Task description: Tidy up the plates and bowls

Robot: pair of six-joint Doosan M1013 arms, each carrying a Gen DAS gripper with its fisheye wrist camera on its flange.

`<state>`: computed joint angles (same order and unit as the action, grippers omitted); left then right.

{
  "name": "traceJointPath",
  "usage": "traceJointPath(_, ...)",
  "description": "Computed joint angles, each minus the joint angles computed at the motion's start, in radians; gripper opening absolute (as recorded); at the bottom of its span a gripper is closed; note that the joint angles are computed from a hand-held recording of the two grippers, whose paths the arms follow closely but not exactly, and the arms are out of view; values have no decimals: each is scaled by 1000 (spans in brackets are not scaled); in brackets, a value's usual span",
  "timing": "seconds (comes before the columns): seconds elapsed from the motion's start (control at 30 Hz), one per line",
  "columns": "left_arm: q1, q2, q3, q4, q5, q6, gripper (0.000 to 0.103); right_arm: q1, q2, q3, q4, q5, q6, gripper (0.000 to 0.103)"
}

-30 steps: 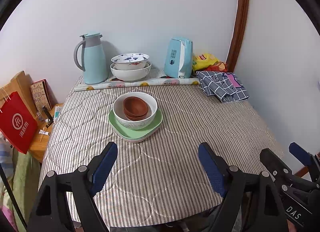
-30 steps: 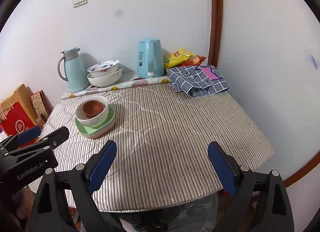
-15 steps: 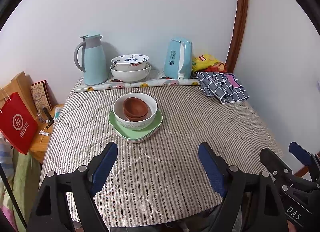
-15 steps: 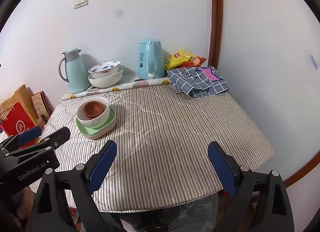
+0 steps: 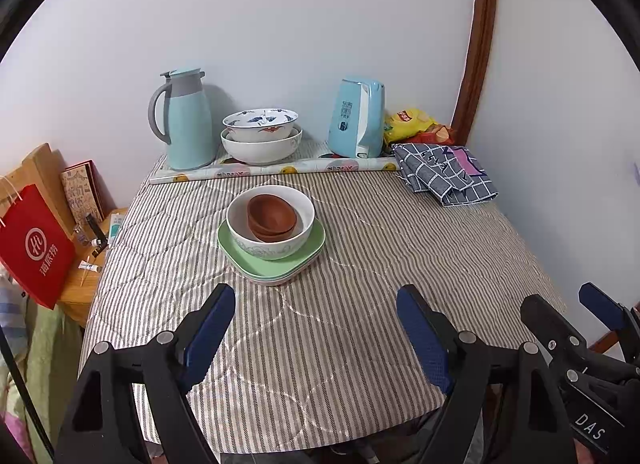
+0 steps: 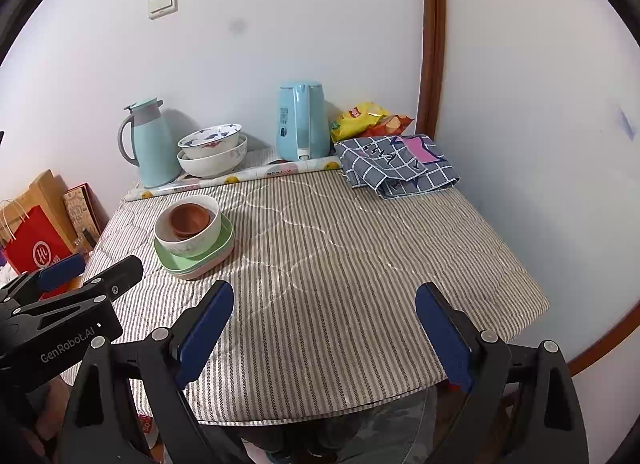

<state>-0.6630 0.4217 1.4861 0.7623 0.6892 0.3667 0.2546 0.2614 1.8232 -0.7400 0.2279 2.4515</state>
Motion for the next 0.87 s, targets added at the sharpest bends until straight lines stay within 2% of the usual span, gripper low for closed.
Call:
traceJointPath(0.6, 0, -3, 4, 4, -4, -4, 82, 4, -2, 4, -29, -4, 32, 92)
traceJointPath(0.87, 3, 1, -1, 8, -7, 5, 82, 0, 2, 0, 5, -7, 0, 92)
